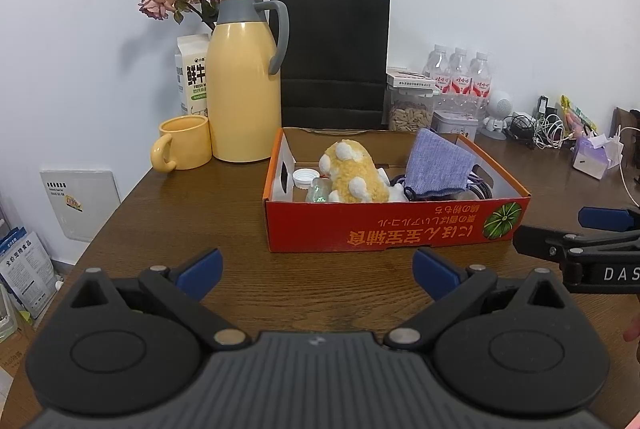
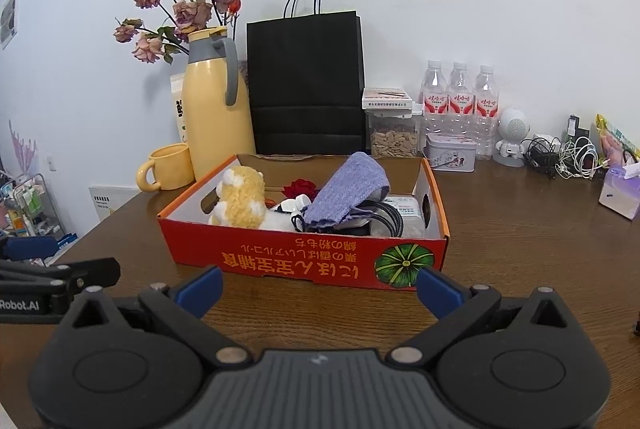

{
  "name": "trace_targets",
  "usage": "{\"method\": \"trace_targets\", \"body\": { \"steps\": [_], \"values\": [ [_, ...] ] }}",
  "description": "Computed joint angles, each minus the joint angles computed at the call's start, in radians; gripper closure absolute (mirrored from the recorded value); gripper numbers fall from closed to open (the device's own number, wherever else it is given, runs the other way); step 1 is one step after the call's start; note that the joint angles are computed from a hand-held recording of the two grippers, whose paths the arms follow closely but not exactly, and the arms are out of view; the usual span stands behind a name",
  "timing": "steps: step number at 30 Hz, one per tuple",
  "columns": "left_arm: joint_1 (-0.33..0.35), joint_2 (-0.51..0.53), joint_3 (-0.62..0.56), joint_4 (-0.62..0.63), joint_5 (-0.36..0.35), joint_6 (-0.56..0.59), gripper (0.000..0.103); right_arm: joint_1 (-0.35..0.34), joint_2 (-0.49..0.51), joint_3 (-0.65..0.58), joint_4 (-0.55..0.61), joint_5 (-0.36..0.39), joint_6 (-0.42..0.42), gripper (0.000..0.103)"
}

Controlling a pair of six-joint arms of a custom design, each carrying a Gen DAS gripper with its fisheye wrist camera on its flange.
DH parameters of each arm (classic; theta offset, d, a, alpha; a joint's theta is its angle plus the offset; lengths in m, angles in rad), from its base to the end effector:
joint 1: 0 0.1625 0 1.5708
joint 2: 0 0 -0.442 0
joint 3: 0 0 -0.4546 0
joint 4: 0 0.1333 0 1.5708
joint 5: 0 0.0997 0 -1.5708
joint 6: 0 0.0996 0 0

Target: Organize objects

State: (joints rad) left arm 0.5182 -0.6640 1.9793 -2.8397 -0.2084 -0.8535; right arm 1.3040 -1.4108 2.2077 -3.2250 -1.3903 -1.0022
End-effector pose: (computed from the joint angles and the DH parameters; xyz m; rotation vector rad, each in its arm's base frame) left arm -0.3736 -0.4786 -0.0302 0.2343 1.9702 -1.2842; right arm 0.0068 -0.5487 0.2850 1.0193 -2.3513 1.0797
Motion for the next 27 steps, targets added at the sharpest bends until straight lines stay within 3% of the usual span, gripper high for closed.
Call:
{"method": "trace_targets", "body": {
  "steps": [27],
  "values": [
    [-0.001,0.000,0.002,-0.008,0.004,0.006,0.000,-0.001,0.001,0.000,-0.001,0.001,-0.002,0.000]
  ]
}}
